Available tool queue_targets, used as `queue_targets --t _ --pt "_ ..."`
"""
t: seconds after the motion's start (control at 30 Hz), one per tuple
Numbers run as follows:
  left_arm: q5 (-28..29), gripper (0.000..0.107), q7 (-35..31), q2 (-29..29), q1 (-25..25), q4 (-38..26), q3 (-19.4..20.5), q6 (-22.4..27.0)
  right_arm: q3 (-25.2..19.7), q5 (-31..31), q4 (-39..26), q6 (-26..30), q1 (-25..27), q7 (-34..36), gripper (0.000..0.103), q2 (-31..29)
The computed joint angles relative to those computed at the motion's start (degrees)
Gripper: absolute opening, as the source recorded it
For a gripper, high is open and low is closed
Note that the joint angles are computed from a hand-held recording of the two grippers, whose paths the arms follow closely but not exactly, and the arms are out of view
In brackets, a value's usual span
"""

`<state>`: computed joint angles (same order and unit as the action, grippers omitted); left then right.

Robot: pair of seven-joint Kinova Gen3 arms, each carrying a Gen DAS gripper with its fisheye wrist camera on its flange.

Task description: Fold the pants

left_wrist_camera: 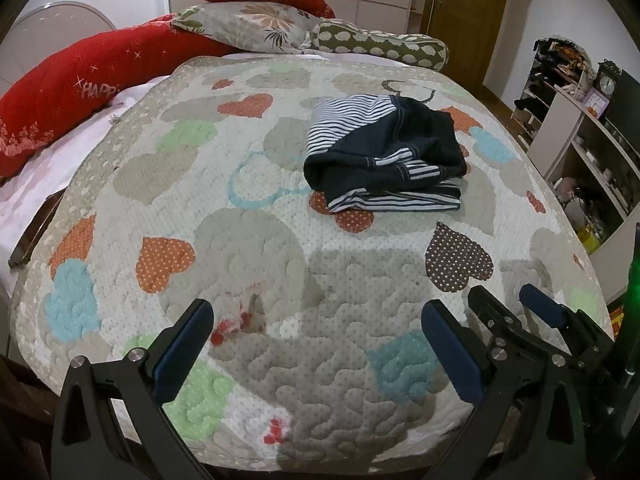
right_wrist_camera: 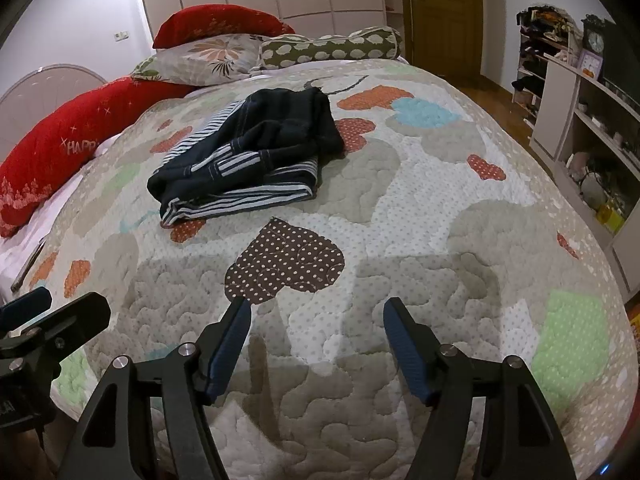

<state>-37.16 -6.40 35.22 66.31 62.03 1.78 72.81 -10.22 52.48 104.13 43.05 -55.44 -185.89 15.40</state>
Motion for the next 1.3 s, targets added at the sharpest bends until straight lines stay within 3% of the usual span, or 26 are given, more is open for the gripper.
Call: queue_targets --t 0.93,1.3 --pt "0.4 0.103 1.0 -0.2 -0.5 1.4 0.3 -1.0 -0.1 2.0 -0.8 2.1 -1.7 0.5 0.074 1.2" --pt "4.0 0.103 2.4 0.7 -4.0 4.8 0.7 -1.5 0.2 2.4 -0.1 1.6 -1.3 -0.8 0.075 1.0"
